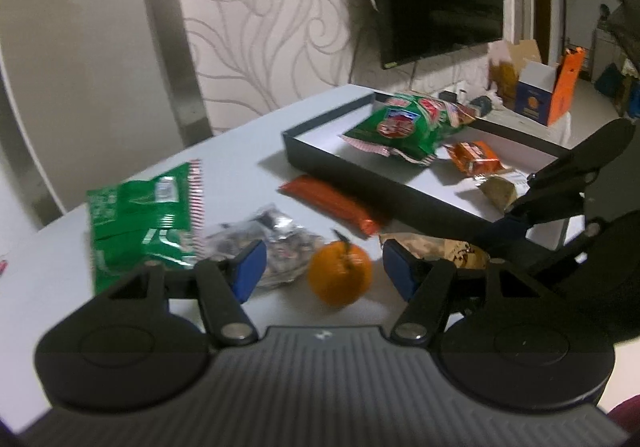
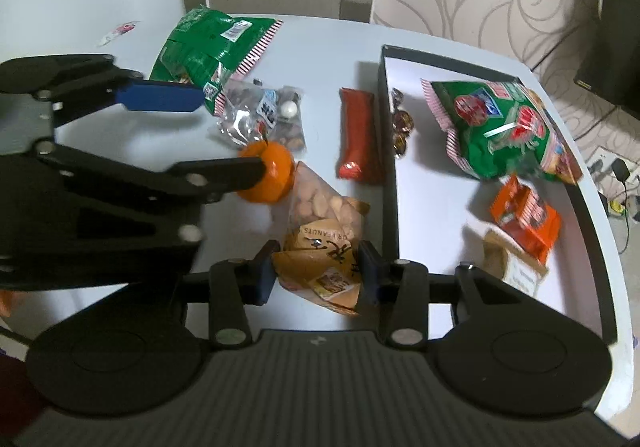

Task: Organize snacks
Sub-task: 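Move right tool to tan peanut bag while left tool moves to the orange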

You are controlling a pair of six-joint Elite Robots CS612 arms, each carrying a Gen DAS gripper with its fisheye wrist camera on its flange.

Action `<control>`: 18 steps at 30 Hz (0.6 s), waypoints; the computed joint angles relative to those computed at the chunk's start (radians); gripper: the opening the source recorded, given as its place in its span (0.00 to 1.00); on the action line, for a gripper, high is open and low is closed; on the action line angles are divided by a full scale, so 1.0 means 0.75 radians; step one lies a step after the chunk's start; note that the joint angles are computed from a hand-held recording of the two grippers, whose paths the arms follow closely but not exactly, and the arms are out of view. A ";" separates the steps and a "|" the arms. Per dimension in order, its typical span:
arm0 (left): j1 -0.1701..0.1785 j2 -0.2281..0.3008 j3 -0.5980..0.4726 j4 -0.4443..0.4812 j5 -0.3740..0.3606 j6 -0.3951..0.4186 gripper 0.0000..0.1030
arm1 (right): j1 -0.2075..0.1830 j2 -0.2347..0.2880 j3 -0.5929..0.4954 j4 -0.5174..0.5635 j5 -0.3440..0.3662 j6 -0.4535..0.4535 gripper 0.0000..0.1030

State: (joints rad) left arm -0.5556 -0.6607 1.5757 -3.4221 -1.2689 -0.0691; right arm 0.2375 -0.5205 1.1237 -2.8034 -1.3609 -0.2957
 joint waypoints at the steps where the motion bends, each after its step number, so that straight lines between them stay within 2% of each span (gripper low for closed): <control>1: 0.002 0.004 -0.008 0.011 -0.016 -0.003 0.63 | -0.001 -0.007 0.012 -0.002 0.000 0.005 0.47; 4: 0.005 0.017 -0.027 0.037 -0.053 0.005 0.59 | -0.004 -0.023 0.044 -0.011 0.000 0.004 0.47; 9: 0.012 0.036 -0.058 0.082 -0.069 -0.006 0.57 | -0.003 -0.028 0.056 -0.015 -0.018 0.018 0.47; 11: 0.011 0.039 -0.057 0.081 -0.037 -0.008 0.43 | -0.002 -0.027 0.054 -0.013 -0.022 0.023 0.47; 16: 0.021 0.014 -0.010 0.061 -0.061 -0.056 0.42 | 0.004 -0.025 0.048 -0.006 -0.018 0.017 0.47; 18: 0.014 0.000 0.022 0.048 -0.020 -0.054 0.42 | 0.009 -0.022 0.042 -0.005 -0.008 -0.003 0.47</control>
State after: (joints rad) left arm -0.5451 -0.6609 1.5920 -3.3861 -1.2842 -0.1095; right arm 0.2440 -0.5366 1.1548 -2.8073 -1.3666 -0.2983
